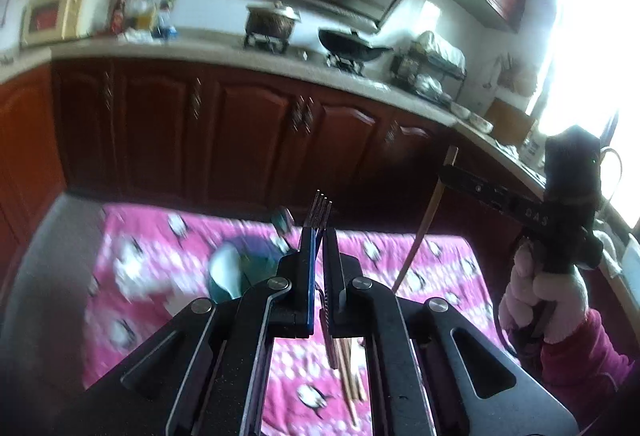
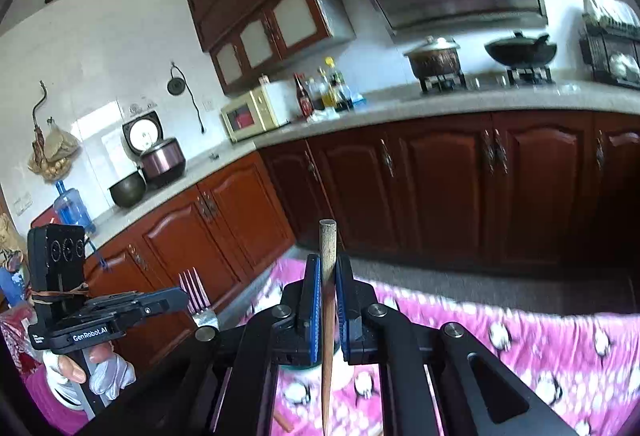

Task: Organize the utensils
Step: 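Carry the fork and chopstick into the holder and open both tools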

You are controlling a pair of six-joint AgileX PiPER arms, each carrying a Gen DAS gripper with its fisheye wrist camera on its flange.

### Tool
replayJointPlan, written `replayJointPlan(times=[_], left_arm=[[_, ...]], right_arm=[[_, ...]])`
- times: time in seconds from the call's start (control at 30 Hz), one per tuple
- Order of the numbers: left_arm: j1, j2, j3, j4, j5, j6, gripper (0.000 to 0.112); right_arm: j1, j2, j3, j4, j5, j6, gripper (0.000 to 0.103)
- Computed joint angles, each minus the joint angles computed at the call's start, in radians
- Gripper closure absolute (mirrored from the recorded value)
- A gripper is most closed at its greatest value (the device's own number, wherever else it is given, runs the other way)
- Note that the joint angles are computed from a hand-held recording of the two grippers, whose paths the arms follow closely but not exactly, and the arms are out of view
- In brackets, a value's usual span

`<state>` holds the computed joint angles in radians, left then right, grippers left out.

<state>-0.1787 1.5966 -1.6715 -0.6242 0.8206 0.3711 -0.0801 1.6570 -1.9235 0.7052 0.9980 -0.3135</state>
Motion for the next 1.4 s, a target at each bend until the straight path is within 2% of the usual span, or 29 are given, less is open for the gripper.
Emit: replayJointPlan(times=[0.27,0.37,0.47,0.53,0.67,0.8,1.03,1.13,1.2,1.27,1.4], left_arm=[[0.025,0.165,-0.247,0.149,0.002,-0.099,0.110],[0.032,0.214,-0.292,0.197,0.000,-0.117,0.110],[0.024,0.239,-0.289,0.261,-0.023,-0.137,0.110],[0.018,0.249,-0.276,0.286,-0.035,-0.143,0.110],[0.005,0.253,-0.215,0.300,-0.070,-0.121,0.110],[-0.004,0.267,-0.182,0.292,-0.079,-0.109,0.110],[-0.029,0.294,-0.129,0.297,-0.096,-0.145,0.110],[-0.031,0.308,-0.125,0.304,-0.096,-0.175,0.110],[-0.024,0.311,-0.130,0.293,-0.093,-0.191,0.110],[-0.010,0.319,-0.146,0.255,-0.072,-0.193,0.110],[-0.008,0.310,-0.153,0.252,-0.045,-0.211,0.103]], right_arm=[[0.123,0.297,-0.468,-0.154,0.050,0.204,0.096],[0.170,0.445,-0.707,-0.247,0.107,0.293,0.096],[0.210,0.545,-0.840,-0.324,0.124,0.345,0.096],[0.237,0.561,-0.820,-0.362,0.093,0.349,0.096],[0.258,0.510,-0.634,-0.352,0.006,0.291,0.096],[0.262,0.478,-0.502,-0.323,-0.025,0.247,0.096],[0.256,0.468,-0.376,-0.263,-0.033,0.188,0.097],[0.228,0.498,-0.414,-0.202,0.020,0.176,0.097],[0.212,0.511,-0.429,-0.178,0.050,0.180,0.094],[0.200,0.486,-0.378,-0.152,0.037,0.160,0.085],[0.183,0.422,-0.265,-0.118,-0.001,0.120,0.084]])
